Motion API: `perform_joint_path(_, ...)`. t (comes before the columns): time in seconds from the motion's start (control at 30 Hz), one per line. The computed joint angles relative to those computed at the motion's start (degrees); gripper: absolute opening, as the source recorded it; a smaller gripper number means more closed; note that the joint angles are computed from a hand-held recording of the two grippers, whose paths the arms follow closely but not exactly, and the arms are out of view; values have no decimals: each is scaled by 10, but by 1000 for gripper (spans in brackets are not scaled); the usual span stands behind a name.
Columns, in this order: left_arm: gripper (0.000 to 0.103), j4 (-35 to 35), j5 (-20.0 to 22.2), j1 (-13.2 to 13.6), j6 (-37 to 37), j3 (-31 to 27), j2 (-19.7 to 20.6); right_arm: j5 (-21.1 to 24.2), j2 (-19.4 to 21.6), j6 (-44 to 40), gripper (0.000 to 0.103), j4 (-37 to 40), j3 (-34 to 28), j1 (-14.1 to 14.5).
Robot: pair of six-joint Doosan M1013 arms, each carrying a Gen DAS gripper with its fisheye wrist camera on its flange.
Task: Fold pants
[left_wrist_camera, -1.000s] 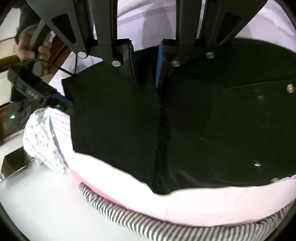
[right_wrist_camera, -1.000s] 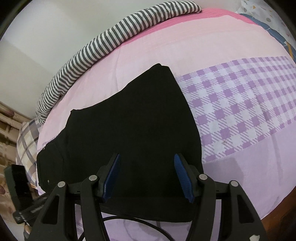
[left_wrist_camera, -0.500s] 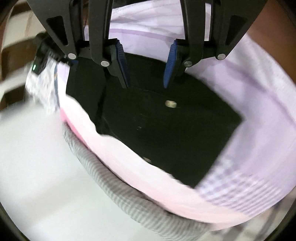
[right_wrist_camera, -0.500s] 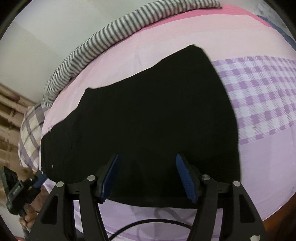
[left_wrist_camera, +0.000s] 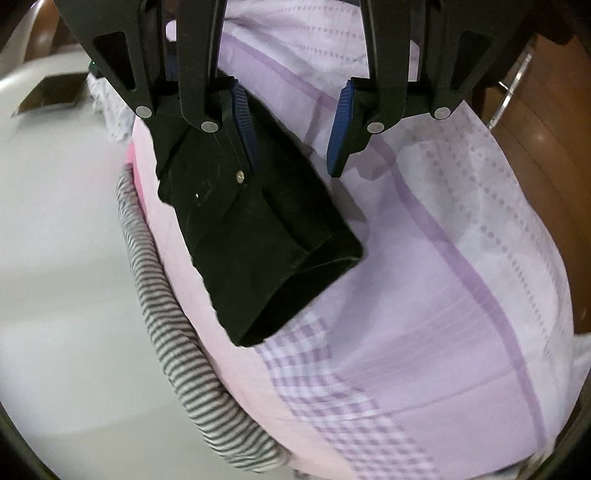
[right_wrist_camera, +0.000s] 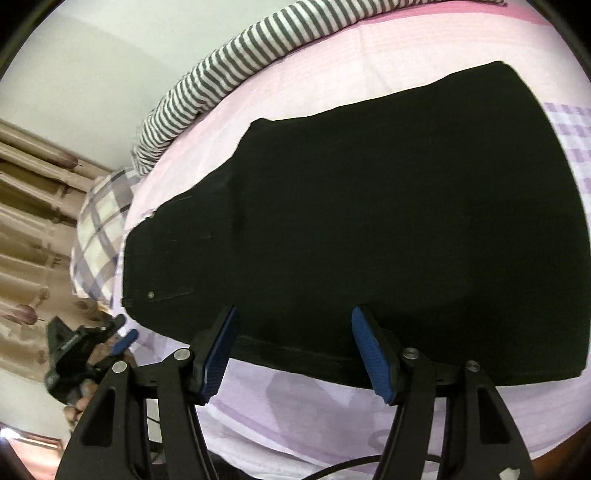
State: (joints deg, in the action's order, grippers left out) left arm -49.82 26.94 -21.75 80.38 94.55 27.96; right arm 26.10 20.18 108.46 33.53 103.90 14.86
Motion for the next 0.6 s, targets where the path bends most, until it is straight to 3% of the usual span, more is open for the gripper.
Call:
perform_joint_path(0.37, 47, -63, 3, 6, 25, -10, 23, -17, -3, -5, 62, 8, 1, 2)
perform_joint_path(0.53, 48, -120, -12, 7, 84, -10, 28, -17, -2, 2, 62, 3, 1, 2)
perform_joint_path(0.6, 53, -136, -19, 7, 97, -11, 30, -16, -1, 4, 62, 5, 0, 1)
